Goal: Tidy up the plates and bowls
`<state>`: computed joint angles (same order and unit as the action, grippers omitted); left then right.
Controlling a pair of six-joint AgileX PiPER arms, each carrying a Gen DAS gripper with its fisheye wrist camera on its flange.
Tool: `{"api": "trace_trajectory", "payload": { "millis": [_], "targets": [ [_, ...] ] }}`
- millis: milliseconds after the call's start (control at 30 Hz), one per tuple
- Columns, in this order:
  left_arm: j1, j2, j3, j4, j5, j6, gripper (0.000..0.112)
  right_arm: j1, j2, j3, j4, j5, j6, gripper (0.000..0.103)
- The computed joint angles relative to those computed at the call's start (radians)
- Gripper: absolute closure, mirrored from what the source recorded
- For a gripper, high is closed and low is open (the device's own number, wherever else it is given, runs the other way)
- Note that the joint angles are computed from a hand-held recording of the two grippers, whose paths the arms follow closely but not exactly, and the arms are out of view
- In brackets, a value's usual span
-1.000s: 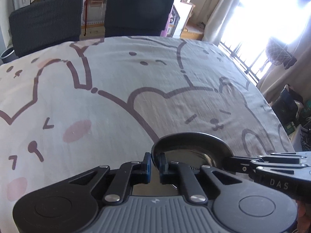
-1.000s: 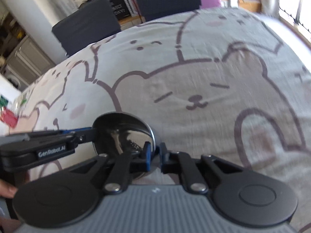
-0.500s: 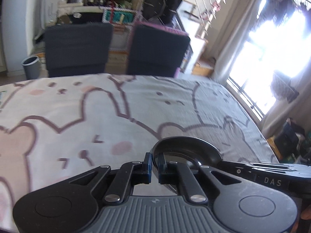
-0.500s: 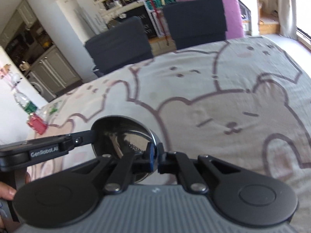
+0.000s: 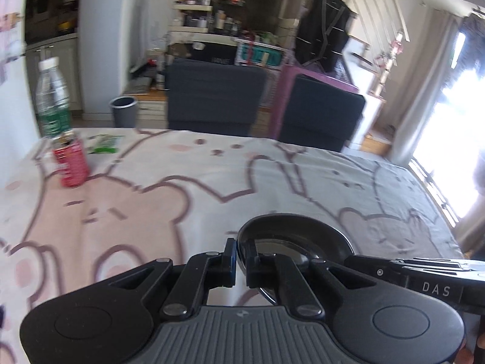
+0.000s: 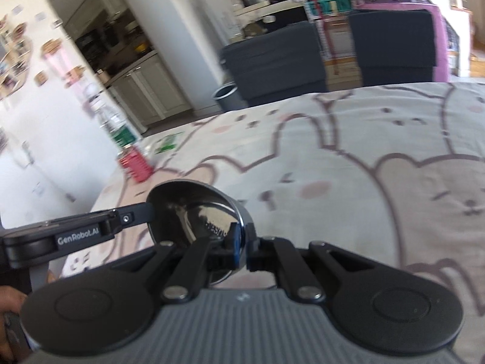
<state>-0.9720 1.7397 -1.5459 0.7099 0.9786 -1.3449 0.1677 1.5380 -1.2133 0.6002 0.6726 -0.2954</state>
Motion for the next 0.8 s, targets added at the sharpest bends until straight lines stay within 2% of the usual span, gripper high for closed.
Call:
{"api": "trace_trajectory", "payload": {
  "millis": [267, 367, 600, 800],
  "targets": [
    [-0.037, -0.164, 0.205, 0.038, 0.076, -0.112, 0.106, 0.164, 0.004, 0.024, -0.014, -0.054, 0.02, 0.098],
    [-0.034, -0.194, 0.24, -0.002, 0.092, -0.112, 0.106, 0.205, 0.008, 0.027, -0.038, -0.049, 0.044, 0.098],
    [0.003, -0.177, 0.247, -0.094, 0.116, -0.05, 0.105, 0.245, 0.061, -0.003, -0.06, -0.005, 0.115, 0.098],
    [0.054, -0.161, 0.263, -0.168, 0.088, -0.005, 0.103, 0.257, 0.097, -0.008, -0.057, 0.02, 0.114, 0.098]
  ]
}}
